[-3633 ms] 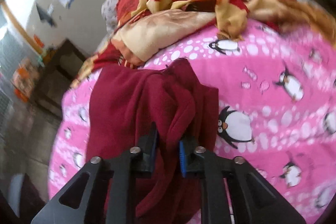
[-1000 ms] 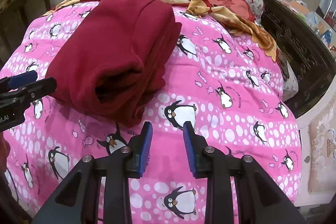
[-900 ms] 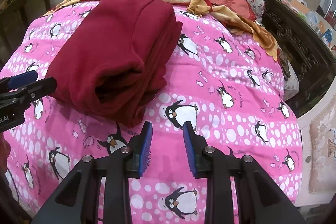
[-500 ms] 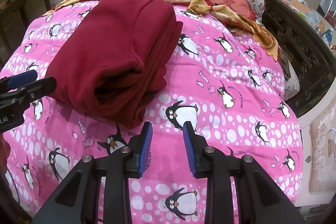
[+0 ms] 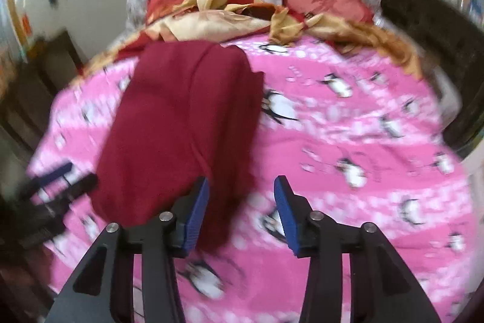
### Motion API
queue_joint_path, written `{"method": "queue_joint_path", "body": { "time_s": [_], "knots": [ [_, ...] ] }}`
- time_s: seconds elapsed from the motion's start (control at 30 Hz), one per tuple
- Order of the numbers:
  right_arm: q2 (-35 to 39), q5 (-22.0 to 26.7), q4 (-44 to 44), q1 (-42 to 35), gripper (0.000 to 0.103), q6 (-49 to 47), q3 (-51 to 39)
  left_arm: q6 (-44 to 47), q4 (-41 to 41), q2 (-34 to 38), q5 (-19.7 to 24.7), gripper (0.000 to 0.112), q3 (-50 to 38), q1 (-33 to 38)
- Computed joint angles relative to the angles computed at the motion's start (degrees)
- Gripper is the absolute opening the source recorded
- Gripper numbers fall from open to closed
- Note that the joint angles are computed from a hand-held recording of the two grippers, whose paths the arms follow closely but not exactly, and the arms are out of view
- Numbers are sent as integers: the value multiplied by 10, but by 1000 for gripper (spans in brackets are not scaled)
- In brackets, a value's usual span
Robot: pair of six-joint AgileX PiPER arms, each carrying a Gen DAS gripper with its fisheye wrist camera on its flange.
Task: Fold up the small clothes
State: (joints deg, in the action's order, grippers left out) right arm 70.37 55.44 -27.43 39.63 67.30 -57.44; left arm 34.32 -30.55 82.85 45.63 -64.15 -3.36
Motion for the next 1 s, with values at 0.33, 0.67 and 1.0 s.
{"method": "queue_joint_path", "body": {
  "time_s": [0.33,0.67,1.0],
  "knots": [
    [52,-113,97,-54,24,-105,6,-11,19,48,-25,80,-7,-20],
    [-6,-122,62,-69,34,-83,14,-2,24,40,-49,84,-3,-31],
    [127,-178,153,-188,13,-224,-83,-1,20,55,-56,84,6,-51]
  ]
}}
